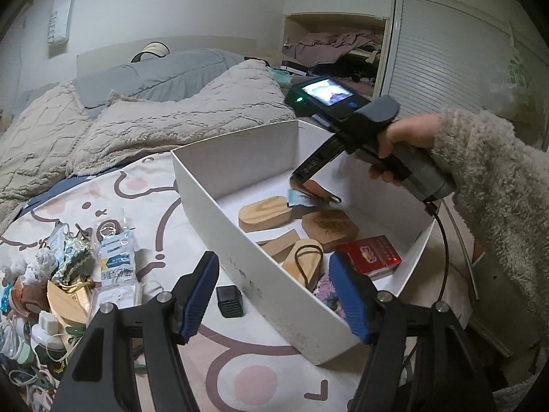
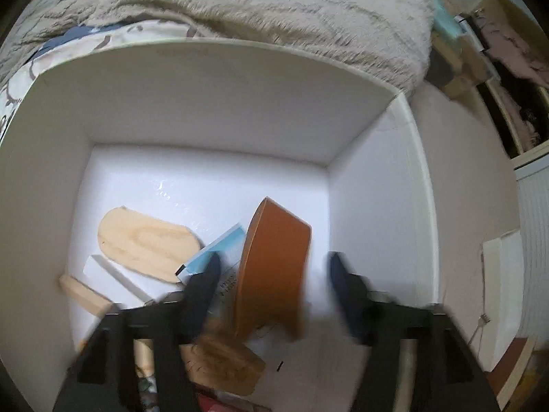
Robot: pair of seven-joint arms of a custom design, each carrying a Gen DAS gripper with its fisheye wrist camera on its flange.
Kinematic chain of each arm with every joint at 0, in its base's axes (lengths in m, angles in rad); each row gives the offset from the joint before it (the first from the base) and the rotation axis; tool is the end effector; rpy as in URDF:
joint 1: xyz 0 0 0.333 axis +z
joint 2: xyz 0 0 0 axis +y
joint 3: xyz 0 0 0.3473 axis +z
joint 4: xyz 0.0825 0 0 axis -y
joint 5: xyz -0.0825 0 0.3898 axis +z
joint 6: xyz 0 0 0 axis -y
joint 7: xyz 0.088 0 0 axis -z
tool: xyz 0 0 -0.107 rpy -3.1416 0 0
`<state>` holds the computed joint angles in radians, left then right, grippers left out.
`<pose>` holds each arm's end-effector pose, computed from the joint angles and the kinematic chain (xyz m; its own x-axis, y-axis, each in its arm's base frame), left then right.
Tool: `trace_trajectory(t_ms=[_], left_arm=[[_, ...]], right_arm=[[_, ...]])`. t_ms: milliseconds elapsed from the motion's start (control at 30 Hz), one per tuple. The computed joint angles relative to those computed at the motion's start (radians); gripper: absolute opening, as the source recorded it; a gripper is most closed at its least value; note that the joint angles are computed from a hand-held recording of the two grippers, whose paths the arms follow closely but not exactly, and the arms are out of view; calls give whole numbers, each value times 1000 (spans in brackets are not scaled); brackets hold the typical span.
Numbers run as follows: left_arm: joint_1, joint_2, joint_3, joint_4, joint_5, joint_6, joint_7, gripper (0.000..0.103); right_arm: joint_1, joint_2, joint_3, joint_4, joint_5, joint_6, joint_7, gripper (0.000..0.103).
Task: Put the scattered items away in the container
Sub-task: 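Lower the orange leather strip into the box and open the right tool, then move both tools away from the box back over the item pile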
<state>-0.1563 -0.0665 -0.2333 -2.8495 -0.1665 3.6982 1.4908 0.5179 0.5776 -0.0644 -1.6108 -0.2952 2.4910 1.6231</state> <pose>0.3876 -0.1357 0.3524 -0.1817 -0.9777 0.1057 -0.6205 0.0306 -0.7836 0.6610 0.3329 0.3450 0.5357 -0.8044 0.2567 -0.7569 -0.5923 -0.2763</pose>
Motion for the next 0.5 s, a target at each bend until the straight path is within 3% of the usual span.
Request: trace_trajectory(t_ms=[233,333,433,500], left_arm=[[6,-34,-13,-24,-41,3,9,67],[14,-54,-26,-37,-61,6,14,74],[20,-79,-36,-53,-68,8,11,75],[27,-94,-49,-62,-82,8,16,75]], right_arm=[[-12,-146,-3,-203,-24,186,37,76],[-12,-212,0,-305,-31,286,60,77],[-29,-246,22,-365,5,368,57,93],[-31,-282,25,-422,32,432,68,93]])
